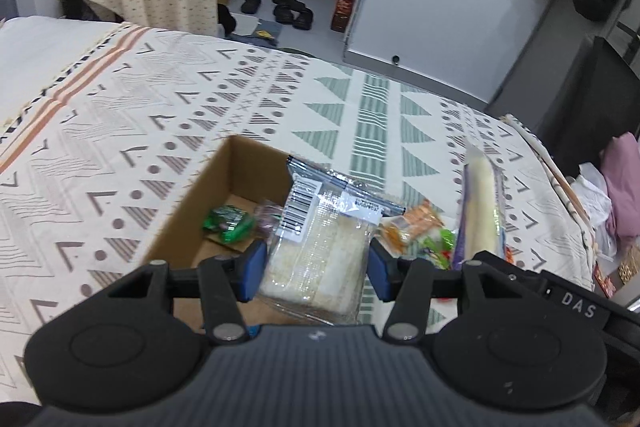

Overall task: Organize snacks
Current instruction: 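Carry the white bread pack and cream cake bar into the box and open both tools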

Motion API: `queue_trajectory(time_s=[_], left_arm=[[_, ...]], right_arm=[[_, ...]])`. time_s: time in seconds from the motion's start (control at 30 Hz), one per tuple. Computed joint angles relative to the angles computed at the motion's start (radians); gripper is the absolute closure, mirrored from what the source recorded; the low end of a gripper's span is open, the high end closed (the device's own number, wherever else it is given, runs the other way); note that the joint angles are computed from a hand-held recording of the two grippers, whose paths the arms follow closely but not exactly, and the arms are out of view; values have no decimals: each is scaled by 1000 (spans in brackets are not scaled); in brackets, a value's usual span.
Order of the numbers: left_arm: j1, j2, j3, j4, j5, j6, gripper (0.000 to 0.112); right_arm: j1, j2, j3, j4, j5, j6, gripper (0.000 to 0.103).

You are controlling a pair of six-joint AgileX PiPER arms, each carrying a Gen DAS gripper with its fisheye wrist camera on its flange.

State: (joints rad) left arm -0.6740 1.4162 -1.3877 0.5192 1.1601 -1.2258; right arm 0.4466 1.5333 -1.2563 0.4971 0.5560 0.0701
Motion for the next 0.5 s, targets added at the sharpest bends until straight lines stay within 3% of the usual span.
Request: queue_trajectory(time_s=[0.5], left_arm=[[179, -122, 183, -108, -106, 89, 60]], right_arm=[[151, 43, -54, -166, -20, 158, 70]])
